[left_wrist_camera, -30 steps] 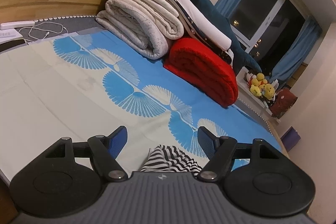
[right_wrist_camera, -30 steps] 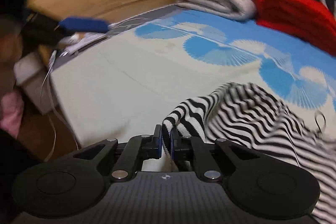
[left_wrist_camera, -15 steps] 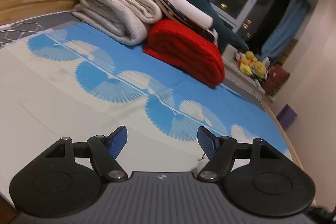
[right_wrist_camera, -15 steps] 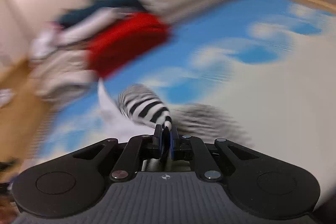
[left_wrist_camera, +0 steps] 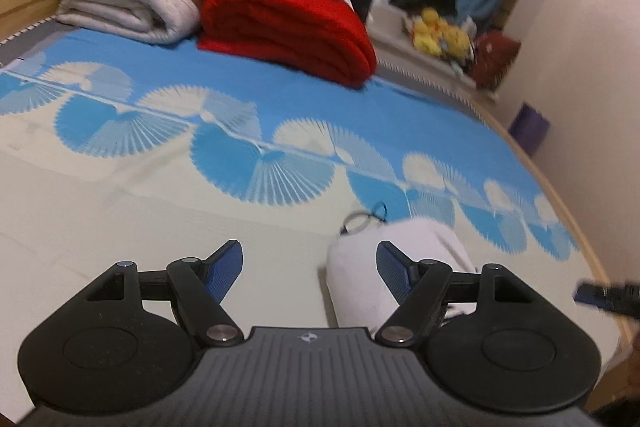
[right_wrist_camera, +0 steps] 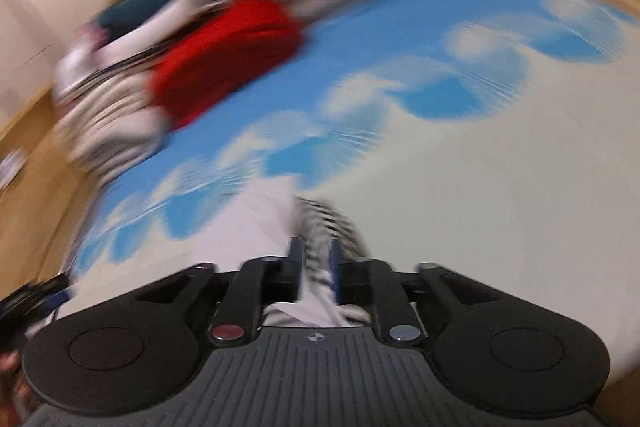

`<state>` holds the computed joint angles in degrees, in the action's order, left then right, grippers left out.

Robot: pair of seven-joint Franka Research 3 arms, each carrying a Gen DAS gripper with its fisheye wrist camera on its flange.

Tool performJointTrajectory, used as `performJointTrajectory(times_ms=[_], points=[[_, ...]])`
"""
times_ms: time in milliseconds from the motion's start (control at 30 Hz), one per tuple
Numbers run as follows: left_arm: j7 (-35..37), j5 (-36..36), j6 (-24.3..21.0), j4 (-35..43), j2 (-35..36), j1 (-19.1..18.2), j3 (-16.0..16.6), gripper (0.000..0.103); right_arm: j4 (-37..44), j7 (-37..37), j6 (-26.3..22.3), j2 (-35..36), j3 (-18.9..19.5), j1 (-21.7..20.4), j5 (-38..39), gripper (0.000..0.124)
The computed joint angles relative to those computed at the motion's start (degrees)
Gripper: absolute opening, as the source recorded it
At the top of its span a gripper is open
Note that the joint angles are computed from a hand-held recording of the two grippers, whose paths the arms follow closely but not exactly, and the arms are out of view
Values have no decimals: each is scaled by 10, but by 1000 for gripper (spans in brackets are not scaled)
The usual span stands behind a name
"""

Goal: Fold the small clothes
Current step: 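Roll the held striped bundle over onto the white hood with the right gripper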

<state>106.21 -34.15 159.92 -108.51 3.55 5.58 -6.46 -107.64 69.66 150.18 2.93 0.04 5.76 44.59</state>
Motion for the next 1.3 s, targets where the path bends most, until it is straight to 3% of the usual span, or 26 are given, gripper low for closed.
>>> performJointTrajectory(times_ms=[33,100,233,467,567,600,633,700,733,800,867,933,1033,1167,1233,1300], points=[[-7,8,-13,6,6,-2,-1,78,31,-19,-34,23,0,-3,8,49],[-21,13,-45,18,16,-3,-4,78,84,-42,-94,71,5,-10,9,50],[-26,12,-107,38,33,-1,-13,78,146,-21,-148,143,15,-17,-18,50],[73,-46,-216,58,44,1,-34,78,200,29,-201,192,18,-7,-114,55],[126,-41,-249,51,38,-9,-36,78,207,34,-204,198,25,-16,-109,53],[139,-32,-253,46,37,-15,-36,78,203,31,-204,196,28,-21,-101,41],[147,-17,-253,41,37,-22,-36,78,194,23,-207,190,30,-26,-91,22],[142,21,-245,34,39,-35,-35,78,191,2,-213,189,35,-34,-75,1],[136,45,-237,29,40,-41,-34,75,179,-9,-207,178,36,-38,-63,1],[136,91,-210,16,41,-50,-32,40,153,-41,-188,155,44,-57,8,1],[186,49,-216,9,34,-38,-36,18,124,-90,-174,127,53,-85,125,0],[279,-35,-216,-10,12,-23,-36,11,98,-146,-188,98,49,-105,229,0],[393,-113,-244,-35,-17,-15,-16,5,62,-179,-224,62,24,-108,276,0],[388,-23,-316,-26,-4,-20,2,0,65,-59,-273,72,-10,-83,99,0],[364,53,-316,-24,10,-30,-2,0,77,-6,-283,88,-15,-62,-17,0],[377,37,-357,1,22,-23,-4,1,81,7,-269,96,-12,-48,-71,0]])
